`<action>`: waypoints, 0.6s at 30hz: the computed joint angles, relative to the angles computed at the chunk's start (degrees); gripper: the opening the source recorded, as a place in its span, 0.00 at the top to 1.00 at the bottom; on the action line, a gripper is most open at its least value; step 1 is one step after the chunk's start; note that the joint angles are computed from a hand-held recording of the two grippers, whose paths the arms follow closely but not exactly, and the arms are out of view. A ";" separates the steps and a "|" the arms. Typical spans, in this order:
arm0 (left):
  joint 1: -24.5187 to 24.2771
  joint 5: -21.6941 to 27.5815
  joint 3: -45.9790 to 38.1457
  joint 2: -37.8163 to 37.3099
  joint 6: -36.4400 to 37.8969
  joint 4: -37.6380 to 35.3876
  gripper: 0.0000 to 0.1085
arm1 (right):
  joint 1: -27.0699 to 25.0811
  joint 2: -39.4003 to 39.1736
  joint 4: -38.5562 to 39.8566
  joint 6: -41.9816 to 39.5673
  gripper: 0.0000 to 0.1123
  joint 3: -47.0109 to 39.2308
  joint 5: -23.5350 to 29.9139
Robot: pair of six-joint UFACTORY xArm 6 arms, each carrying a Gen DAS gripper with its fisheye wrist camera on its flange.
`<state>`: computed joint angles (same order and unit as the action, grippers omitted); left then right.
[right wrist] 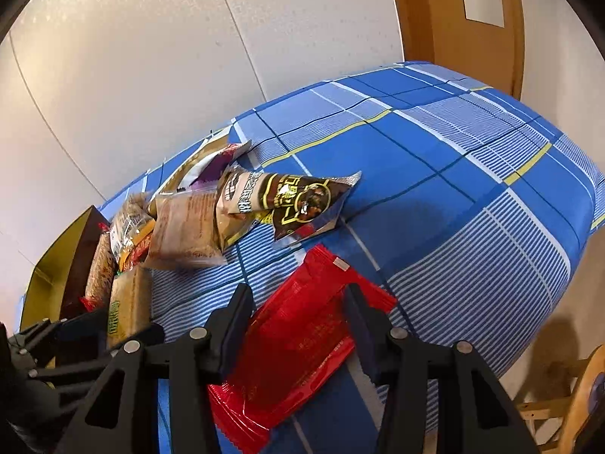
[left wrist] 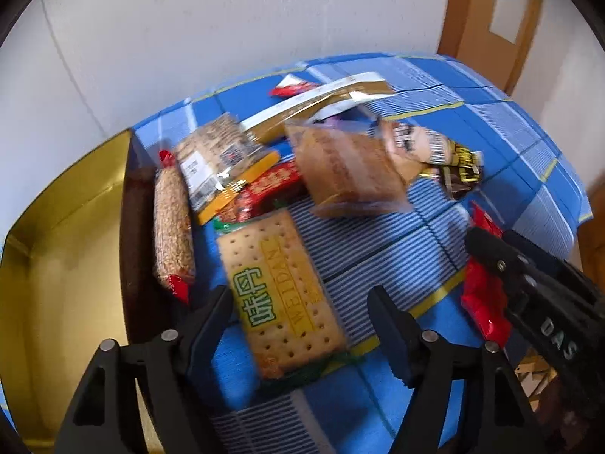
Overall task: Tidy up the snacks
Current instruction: 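Grasp the red wrapper bar with the right tool while the left tool approaches the cracker pack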
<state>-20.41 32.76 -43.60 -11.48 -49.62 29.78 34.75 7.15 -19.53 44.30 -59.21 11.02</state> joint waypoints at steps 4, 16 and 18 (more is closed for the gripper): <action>0.20 -1.03 1.00 -0.63 -1.15 1.21 0.33 | 0.10 -0.34 -4.94 3.42 0.54 -0.27 1.50; -1.74 4.33 -3.13 3.56 -2.12 3.11 0.25 | 0.06 -2.25 -17.14 14.56 0.52 0.71 2.60; -1.30 3.50 -3.12 3.51 -3.07 3.41 0.25 | -1.15 -3.37 -21.18 20.20 0.50 1.72 0.81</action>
